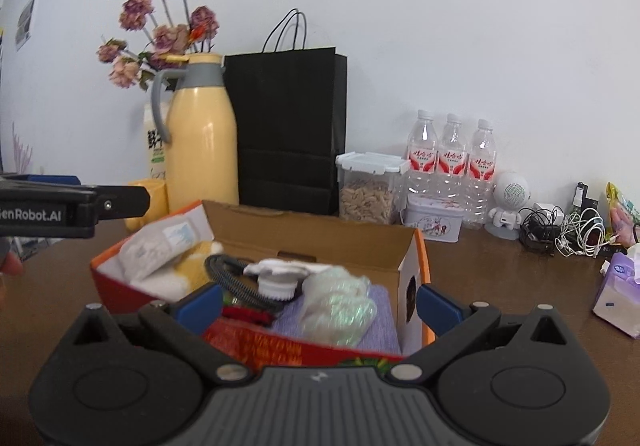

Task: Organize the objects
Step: 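Withdraw both open grippers from the box toward the remaining caps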

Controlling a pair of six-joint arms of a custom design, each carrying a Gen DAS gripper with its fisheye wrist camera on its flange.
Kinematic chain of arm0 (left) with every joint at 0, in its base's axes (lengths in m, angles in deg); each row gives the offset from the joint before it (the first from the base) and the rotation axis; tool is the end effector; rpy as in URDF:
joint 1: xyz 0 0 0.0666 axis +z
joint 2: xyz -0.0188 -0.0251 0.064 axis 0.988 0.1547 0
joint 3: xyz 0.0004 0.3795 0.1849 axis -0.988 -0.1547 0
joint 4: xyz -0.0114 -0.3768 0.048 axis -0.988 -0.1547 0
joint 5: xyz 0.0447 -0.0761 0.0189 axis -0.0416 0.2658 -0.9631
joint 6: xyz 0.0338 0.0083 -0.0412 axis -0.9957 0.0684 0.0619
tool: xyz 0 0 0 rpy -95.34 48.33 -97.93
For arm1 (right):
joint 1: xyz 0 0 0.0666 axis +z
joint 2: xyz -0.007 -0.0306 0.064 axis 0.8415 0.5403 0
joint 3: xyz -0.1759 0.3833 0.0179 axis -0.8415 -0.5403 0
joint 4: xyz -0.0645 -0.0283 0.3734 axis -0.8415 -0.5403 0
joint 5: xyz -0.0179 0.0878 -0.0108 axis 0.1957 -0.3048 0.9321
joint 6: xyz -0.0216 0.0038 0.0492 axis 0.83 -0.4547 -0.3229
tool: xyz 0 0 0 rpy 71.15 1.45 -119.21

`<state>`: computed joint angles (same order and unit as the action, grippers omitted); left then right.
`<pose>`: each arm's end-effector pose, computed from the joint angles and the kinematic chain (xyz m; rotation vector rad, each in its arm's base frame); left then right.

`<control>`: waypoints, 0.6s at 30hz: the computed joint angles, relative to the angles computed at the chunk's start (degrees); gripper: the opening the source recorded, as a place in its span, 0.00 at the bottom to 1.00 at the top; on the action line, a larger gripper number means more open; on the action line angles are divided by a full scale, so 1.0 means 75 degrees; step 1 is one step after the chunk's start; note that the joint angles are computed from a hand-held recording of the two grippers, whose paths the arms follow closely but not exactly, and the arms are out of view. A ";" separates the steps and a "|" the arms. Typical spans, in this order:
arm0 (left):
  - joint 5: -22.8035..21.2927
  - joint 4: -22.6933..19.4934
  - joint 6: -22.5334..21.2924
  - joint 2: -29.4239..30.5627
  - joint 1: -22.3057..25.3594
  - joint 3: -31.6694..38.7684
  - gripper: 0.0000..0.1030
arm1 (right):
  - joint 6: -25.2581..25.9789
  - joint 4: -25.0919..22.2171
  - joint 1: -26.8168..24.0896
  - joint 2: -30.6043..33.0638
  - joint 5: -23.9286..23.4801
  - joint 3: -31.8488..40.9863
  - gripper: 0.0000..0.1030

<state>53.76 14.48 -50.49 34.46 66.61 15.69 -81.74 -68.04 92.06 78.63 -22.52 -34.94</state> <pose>0.2783 -0.0581 0.3849 -0.1315 1.8874 0.1370 0.3343 0.2280 0.3617 -0.5407 1.9072 0.3225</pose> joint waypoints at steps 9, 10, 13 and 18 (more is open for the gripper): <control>0.0263 -0.0687 0.0098 -0.0396 0.0169 -0.0503 1.00 | 0.0012 -0.0351 0.0193 -0.0243 0.0058 -0.0467 1.00; 0.0301 -0.0749 0.0121 -0.0425 0.0176 -0.0553 1.00 | 0.0015 -0.0395 0.0215 -0.0246 0.0065 -0.0501 1.00; 0.0408 -0.0922 0.0081 -0.0433 0.0185 -0.0656 1.00 | 0.0008 -0.0490 0.0238 -0.0206 0.0056 -0.0577 1.00; 0.0492 -0.1148 0.0124 -0.0315 0.0166 -0.0744 1.00 | -0.0057 -0.0608 0.0289 -0.0101 0.0126 -0.0671 1.00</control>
